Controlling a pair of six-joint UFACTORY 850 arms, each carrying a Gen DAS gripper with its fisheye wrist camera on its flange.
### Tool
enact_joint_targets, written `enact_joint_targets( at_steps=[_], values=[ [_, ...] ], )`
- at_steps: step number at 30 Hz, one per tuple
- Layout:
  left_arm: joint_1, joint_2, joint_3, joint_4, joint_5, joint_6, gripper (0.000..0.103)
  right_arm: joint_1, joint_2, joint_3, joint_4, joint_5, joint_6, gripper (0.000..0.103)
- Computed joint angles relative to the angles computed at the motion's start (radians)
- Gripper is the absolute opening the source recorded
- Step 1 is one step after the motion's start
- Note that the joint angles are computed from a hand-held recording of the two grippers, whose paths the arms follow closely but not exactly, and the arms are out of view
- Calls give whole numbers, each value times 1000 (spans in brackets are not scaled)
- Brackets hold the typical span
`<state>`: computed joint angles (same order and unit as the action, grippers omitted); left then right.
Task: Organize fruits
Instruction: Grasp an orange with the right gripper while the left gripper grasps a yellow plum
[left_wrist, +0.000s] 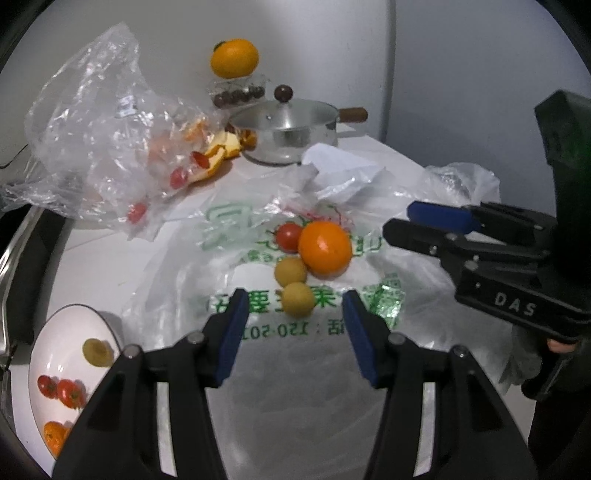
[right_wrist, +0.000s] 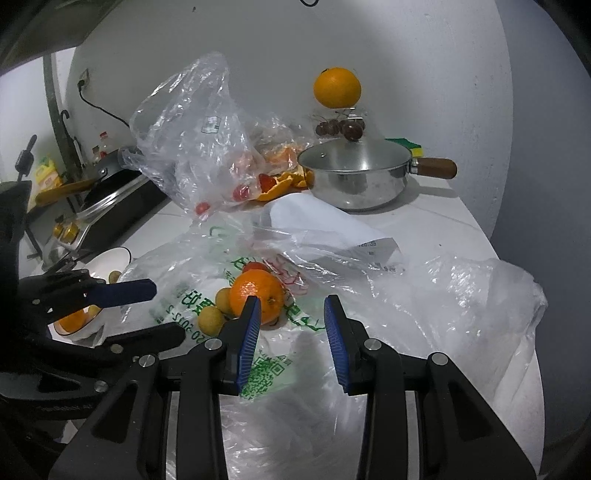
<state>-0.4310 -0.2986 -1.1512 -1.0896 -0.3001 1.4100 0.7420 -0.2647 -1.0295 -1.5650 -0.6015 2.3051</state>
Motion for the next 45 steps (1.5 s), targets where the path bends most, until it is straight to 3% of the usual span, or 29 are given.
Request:
enact_joint_targets(
  at_steps=[10,16,19,30,34,45],
  values=[
    [-23,-77,-69,156,12,-152,50,-19,-5,3,-45,23,33,37],
    [-25,-107,-96,213,-7,-205,40,-30,-7,3,-61,40,45,37],
    [-26,-116,-104,226,-12,-215,30,-32,-10,-2,-59,43,38,37],
    [-1,-94,-85,75,-45,-75,29,-44,-49,-57,1,89,-56,38],
    [17,-77,-73,6,-54,-12,29,-45,-71,-93,42,103,-121,47],
    [69,-58,-62,-108,-98,86,29,-65,-140,-173,184,152,-248,47]
  ],
)
